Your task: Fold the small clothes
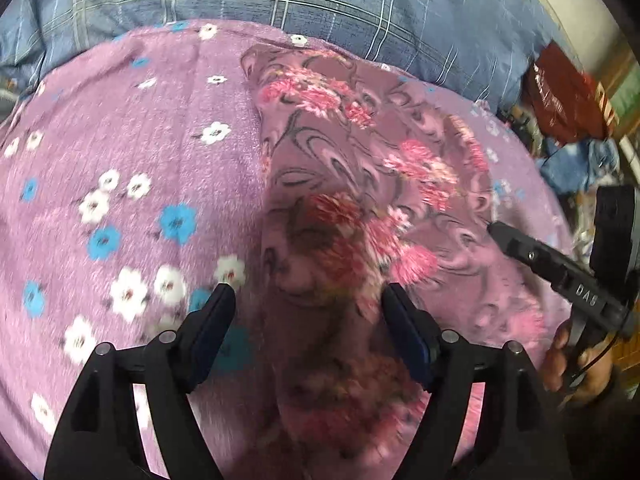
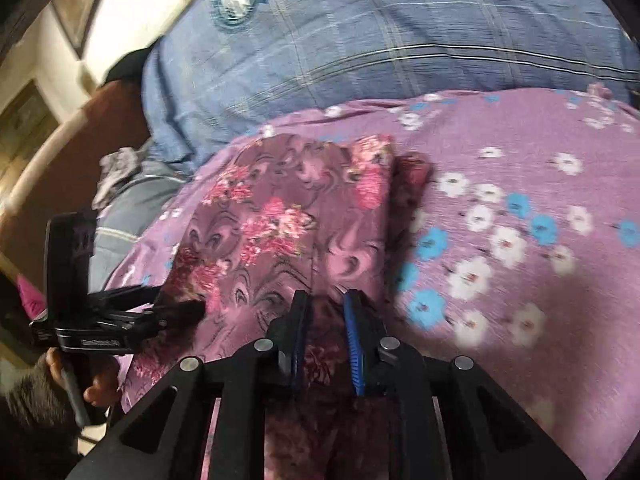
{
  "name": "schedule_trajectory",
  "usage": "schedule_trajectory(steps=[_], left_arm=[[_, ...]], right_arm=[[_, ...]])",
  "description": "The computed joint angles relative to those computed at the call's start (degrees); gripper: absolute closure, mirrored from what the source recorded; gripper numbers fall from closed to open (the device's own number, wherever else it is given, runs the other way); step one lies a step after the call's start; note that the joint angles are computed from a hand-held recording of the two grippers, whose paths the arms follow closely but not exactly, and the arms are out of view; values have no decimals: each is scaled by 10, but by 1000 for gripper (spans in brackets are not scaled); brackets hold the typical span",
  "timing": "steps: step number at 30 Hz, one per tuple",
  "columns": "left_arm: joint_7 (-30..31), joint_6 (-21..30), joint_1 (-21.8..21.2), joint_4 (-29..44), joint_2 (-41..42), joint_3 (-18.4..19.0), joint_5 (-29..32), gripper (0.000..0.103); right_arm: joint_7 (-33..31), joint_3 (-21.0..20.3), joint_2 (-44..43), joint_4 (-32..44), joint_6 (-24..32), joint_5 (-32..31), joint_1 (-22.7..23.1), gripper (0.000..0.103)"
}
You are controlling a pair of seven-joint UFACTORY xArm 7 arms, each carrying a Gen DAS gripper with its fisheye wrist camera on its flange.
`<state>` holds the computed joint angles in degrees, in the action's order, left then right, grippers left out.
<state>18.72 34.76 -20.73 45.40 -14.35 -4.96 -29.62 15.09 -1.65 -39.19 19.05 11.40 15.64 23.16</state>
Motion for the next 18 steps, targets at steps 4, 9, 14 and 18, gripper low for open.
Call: schedule_trajectory(steps=[4,9,14,18], left_arm=[[37,-21,-13,-68,-100,4,10,26],[-9,-34,-13,-125,-105,-27,88,20],[-58,-94,-29,-162,-120,-29,115,9],[-65,-88,-47,-166,-122,-2,109,0]], right_arm=[[1,9,-88,-12,48,-2,18,78],[87,123,-141,-62,125,-58,-53,43],[181,149,-184,-113,87,-68,-56,32],[227,174,-190,-122,73,-101,-60,22]])
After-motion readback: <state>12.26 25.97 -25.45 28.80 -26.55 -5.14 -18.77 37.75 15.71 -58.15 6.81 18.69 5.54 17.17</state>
